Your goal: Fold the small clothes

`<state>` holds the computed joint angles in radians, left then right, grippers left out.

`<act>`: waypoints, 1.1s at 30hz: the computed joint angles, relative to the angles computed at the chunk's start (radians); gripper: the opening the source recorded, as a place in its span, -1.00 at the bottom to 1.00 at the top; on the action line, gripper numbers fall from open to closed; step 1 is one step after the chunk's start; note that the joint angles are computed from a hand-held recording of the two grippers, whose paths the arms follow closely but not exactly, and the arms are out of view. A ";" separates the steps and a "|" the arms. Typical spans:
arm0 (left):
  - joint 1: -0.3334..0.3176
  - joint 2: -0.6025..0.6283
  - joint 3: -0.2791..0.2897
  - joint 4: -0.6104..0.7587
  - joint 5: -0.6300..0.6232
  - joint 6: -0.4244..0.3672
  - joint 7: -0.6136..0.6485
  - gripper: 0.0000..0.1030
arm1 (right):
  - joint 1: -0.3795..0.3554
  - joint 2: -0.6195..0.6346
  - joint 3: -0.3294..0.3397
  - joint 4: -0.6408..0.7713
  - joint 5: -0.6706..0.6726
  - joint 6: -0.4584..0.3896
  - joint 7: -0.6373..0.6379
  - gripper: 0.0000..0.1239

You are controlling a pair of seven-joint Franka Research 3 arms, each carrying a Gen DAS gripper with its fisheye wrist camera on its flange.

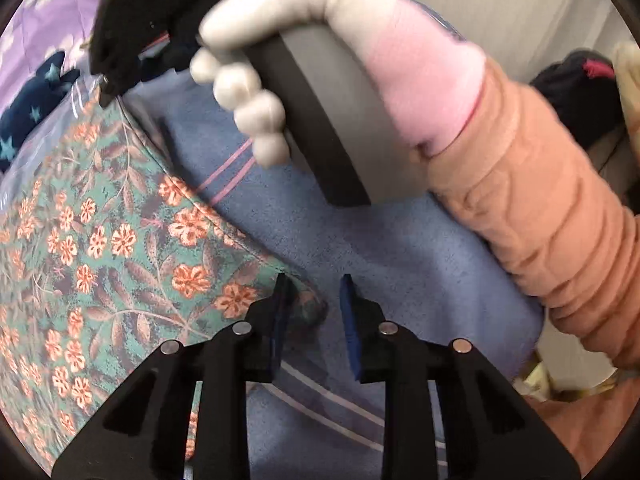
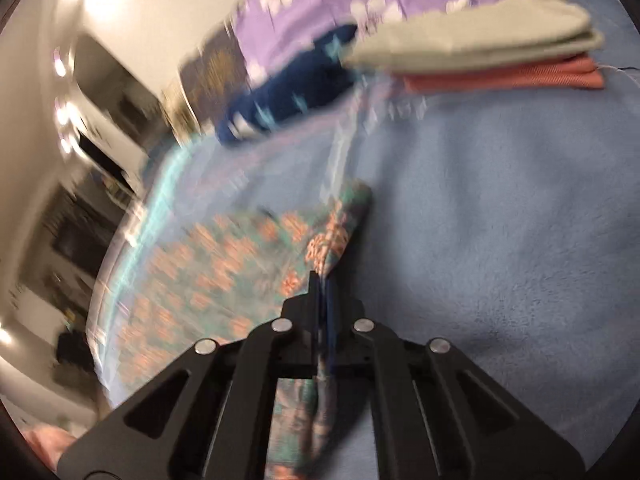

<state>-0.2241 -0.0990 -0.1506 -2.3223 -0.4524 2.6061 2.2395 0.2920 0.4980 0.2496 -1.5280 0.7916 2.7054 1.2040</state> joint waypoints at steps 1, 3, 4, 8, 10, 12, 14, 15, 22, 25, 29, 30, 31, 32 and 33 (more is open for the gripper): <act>-0.001 0.004 0.003 0.003 -0.017 -0.001 0.013 -0.51 | 0.020 0.002 -0.025 0.004 -0.040 -0.002 0.022 -0.97; -0.003 0.000 0.002 -0.001 -0.039 -0.009 0.025 -0.51 | 0.076 0.052 -0.109 0.052 -0.198 -0.054 0.206 -0.96; -0.003 0.000 0.004 -0.001 -0.048 -0.011 0.037 -0.51 | 0.058 0.080 -0.099 0.075 -0.196 -0.082 0.231 -0.98; -0.019 -0.055 0.026 -0.056 -0.128 -0.006 0.095 -0.43 | -0.008 0.044 -0.035 0.011 -0.073 -0.018 0.183 -0.91; -0.022 -0.066 0.049 -0.061 -0.190 -0.024 0.139 -0.41 | 0.023 -0.011 -0.070 -0.051 -0.135 0.033 0.206 -0.74; -0.013 -0.079 0.073 -0.053 -0.238 -0.071 0.166 -0.41 | -0.037 -0.079 0.001 -0.133 -0.040 0.050 0.090 -0.72; 0.003 -0.094 0.096 -0.043 -0.291 -0.136 0.180 -0.41 | -0.089 -0.143 0.062 -0.203 0.102 0.033 -0.067 -0.72; 0.013 -0.103 0.106 -0.041 -0.311 -0.164 0.188 -0.41 | -0.101 -0.174 0.079 -0.238 0.160 0.019 -0.136 -0.72; 0.106 -0.240 0.185 -0.127 -0.374 -0.213 0.243 -0.40 | -0.032 -0.271 0.041 -0.380 0.158 -0.095 -0.222 -0.43; 0.162 -0.294 0.230 -0.177 -0.362 -0.166 0.200 -0.38 | 0.048 -0.281 -0.018 -0.411 0.029 -0.028 -0.125 -0.47; 0.224 -0.382 0.280 -0.251 -0.363 -0.077 0.096 -0.38 | 0.120 -0.291 -0.078 -0.384 -0.140 0.016 0.081 -0.39; 0.247 -0.404 0.308 -0.270 -0.355 -0.045 0.081 -0.38 | 0.133 -0.289 -0.081 -0.371 -0.173 0.022 0.118 -0.39; 0.256 -0.402 0.330 -0.269 -0.350 -0.020 0.069 -0.38 | 0.144 -0.286 -0.085 -0.359 -0.207 0.030 0.148 -0.39; 0.269 -0.413 0.351 -0.276 -0.342 0.002 0.057 -0.38 | 0.168 -0.277 -0.095 -0.331 -0.276 0.037 0.199 -0.38; 0.292 -0.437 0.368 -0.287 -0.321 0.013 0.035 -0.38 | 0.170 -0.267 -0.095 -0.311 -0.303 0.033 0.211 -0.37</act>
